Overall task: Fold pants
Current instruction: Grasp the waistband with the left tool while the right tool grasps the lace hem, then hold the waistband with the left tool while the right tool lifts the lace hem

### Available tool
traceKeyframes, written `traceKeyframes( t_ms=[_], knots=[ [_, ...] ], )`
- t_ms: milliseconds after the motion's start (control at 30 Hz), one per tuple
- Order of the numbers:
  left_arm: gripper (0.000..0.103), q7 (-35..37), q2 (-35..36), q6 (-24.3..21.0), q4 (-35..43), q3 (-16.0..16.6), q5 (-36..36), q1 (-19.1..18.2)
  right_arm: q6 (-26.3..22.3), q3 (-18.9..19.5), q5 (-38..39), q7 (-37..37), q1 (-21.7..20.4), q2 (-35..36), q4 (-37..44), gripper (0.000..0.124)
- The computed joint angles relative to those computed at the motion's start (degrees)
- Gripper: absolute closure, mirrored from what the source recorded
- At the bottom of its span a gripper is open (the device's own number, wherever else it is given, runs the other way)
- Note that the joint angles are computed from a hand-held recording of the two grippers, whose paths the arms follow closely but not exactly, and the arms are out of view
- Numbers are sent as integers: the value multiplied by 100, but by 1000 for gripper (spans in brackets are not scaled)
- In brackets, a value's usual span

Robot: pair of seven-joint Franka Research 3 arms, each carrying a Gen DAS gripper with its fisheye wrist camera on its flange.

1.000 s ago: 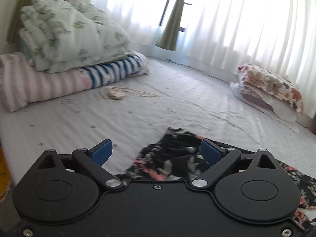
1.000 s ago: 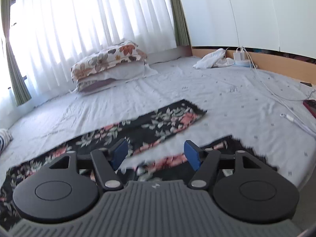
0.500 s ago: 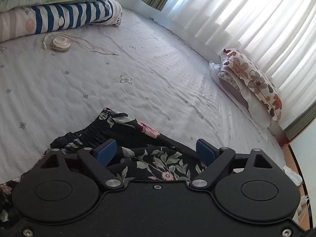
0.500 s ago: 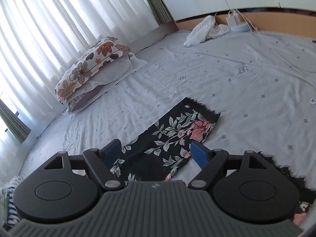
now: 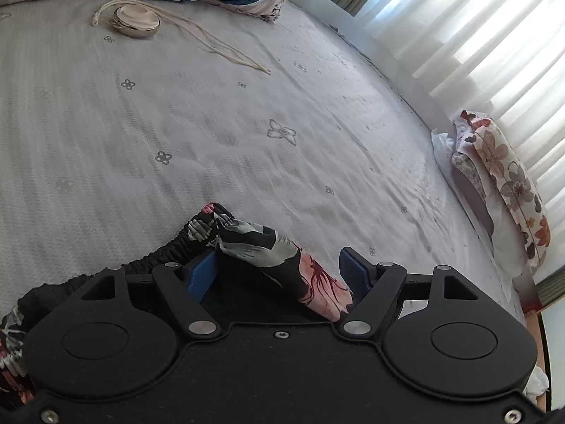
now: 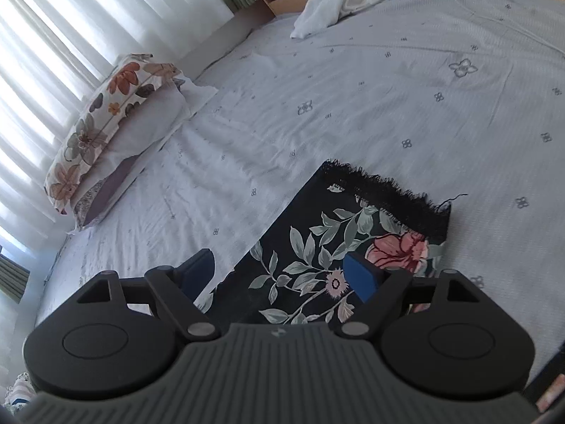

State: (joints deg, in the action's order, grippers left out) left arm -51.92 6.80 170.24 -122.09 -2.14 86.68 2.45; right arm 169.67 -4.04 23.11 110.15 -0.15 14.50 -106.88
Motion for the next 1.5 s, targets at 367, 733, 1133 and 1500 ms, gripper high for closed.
traceKeyframes(
  t_ms=[367, 733, 1133, 1500],
  knots=[
    [93, 1229, 172, -667, 54, 42, -821, -116, -1062, -907, -1734, 1787, 679, 1912, 2359, 31],
    [98, 601, 232, -48, 19, 102, 103, 154, -2276, -1246, -2685, 2839, 807, 2982, 3979, 53],
    [102, 410, -443, -639, -394, -89, 292, 35, -726, -1324, -3244, 3361, 765, 1510, 1717, 122],
    [102, 1211, -1881, -563, -1299, -378, -439, 222, 452, -951, -2574, 2247, 269, -516, -745, 122]
  ],
)
